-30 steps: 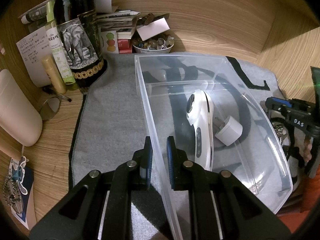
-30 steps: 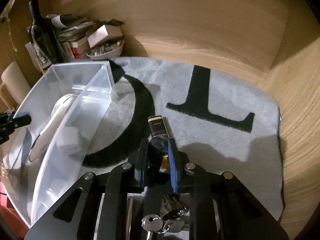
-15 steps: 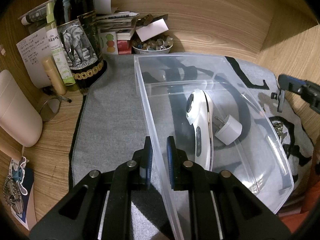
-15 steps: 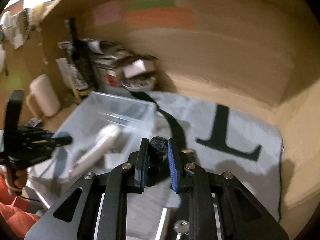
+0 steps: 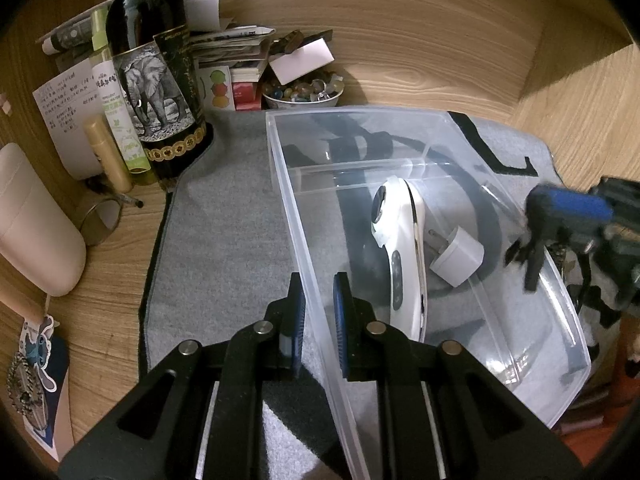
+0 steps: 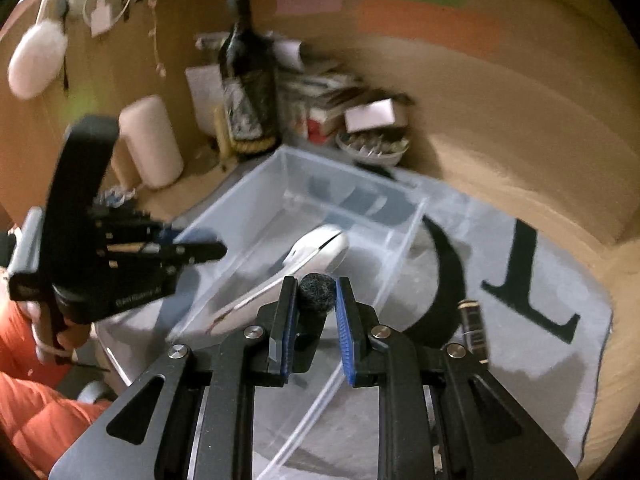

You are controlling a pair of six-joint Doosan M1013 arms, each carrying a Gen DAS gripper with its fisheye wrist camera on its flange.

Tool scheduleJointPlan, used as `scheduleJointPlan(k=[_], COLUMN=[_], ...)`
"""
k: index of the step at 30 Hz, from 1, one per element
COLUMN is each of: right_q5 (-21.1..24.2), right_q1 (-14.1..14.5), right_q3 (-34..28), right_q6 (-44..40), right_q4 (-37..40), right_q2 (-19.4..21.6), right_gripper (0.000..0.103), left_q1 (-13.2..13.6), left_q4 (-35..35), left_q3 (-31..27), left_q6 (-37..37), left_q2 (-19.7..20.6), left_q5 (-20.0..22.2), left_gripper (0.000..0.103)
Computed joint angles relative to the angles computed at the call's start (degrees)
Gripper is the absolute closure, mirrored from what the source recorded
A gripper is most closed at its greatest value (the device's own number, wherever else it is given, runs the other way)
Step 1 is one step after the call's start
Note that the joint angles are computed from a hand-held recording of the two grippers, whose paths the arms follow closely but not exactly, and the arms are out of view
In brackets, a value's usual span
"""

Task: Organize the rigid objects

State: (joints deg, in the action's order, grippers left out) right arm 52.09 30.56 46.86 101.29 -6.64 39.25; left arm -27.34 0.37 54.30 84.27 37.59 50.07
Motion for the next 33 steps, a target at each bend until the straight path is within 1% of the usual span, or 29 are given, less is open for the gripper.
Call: scheduleJointPlan(k=[3, 6, 9, 10, 11, 12, 13, 15, 18, 21, 24, 31, 33], right_q5=[1.4, 1.8, 0.0, -0.5, -1.1, -1.8, -2.6, -3.5, -3.7, -2.6, -0.1, 6.8, 7.9], right_q1=[-0.1, -0.2, -0.3, -0.4, -0.4, -0.5, -0.5, -0.7, -1.1, -1.7, -2.5, -4.4, -4.8], right_q3=[-1.1, -1.5, -0.2, 0.2, 0.7, 1.3, 2.0, 3.3, 4.5, 5.1, 4.6, 2.4, 2.0], right_q6=[-1.4, -1.1, 0.2, 0.4, 1.3, 2.3, 3.6, 6.2, 10.3, 14.0, 16.5, 16.4, 15.9], right_q4=[2.0, 1.9, 0.9, 0.8, -0.1, -1.1, -2.3, -4.8, -8.0, -11.0, -12.8, -9.4, -8.2], right_q2=[0.9, 1.1, 0.3, -0.1, -0.4, -0.9, -1.5, -2.4, -3.4, -3.9, -3.4, -0.8, -0.2], right_gripper=[0.086, 0.085, 0.084, 0.079, 0.077, 0.071, 0.070, 0.070, 0.070, 0.068, 0.064, 0.064, 0.064], left_q1=[0.0, -0.1, -0.1, -0.1, -0.1, -0.1, -0.1, -0.1, -0.1, -0.1, -0.1, -0.2, -0.2], left_q4=[0.1, 0.3, 0.4, 0.4, 0.5, 0.5, 0.5, 0.4, 0.4, 0.4, 0.5, 0.4, 0.4], left_q3=[0.0, 0.0, 0.0, -0.1, 0.0, 0.0, 0.0, 0.0, 0.0, 0.0, 0.0, 0.0, 0.0], left_q6=[0.0, -0.1, -0.3, -0.3, -0.3, -0.3, -0.3, -0.3, -0.3, -0.3, -0.3, -0.5, -0.4], left_q2=[0.0, 0.0, 0.0, 0.0, 0.0, 0.0, 0.0, 0.0, 0.0, 0.0, 0.0, 0.0, 0.0], left_q5=[0.0, 0.0, 0.0, 0.0, 0.0, 0.0, 0.0, 0.0, 0.0, 0.0, -0.1, -0.1, -0.1], left_gripper=[0.089, 0.089, 0.089, 0.089, 0.089, 0.089, 0.089, 0.089, 0.089, 0.089, 0.089, 0.089, 0.089])
